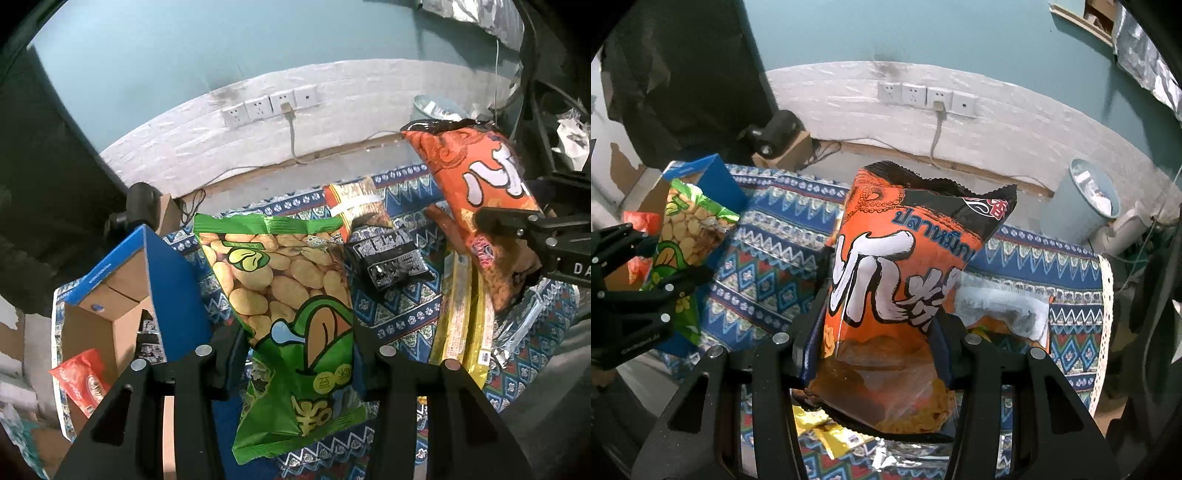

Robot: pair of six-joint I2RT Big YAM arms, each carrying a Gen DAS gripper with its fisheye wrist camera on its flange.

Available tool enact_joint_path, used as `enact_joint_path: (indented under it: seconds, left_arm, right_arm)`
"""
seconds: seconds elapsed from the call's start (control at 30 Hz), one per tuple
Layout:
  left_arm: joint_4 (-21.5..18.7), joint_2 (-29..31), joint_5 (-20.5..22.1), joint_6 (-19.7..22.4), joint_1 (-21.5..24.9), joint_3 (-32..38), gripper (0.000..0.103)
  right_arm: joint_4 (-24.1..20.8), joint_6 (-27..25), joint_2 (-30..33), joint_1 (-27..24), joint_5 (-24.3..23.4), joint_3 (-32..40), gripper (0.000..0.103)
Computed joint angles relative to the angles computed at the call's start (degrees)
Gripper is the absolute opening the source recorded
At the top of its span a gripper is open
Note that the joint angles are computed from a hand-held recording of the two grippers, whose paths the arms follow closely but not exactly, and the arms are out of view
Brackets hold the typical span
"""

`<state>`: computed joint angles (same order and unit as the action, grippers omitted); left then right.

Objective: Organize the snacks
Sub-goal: 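Lift the green peanut bag with the left tool while the right tool lifts the orange bag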

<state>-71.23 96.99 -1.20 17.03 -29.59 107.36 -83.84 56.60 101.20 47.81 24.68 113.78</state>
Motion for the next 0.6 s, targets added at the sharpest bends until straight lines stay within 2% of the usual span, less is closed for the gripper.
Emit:
enact_joint_path:
  seconds: [0.27,0.6]
  left_arm:
    - [0.6,-2.1,1.4,0.3,1.9,0.2,0.047]
    - [1.6,-4.0,2.4,0.6,5.6,-0.2,0.047]
  right_arm:
    - [-0.8,-1.9,3.5,0.6,0.5,6.6,0.048]
    - [-4.2,-5.0,11.0,1.3,0.1,19.3,0.048]
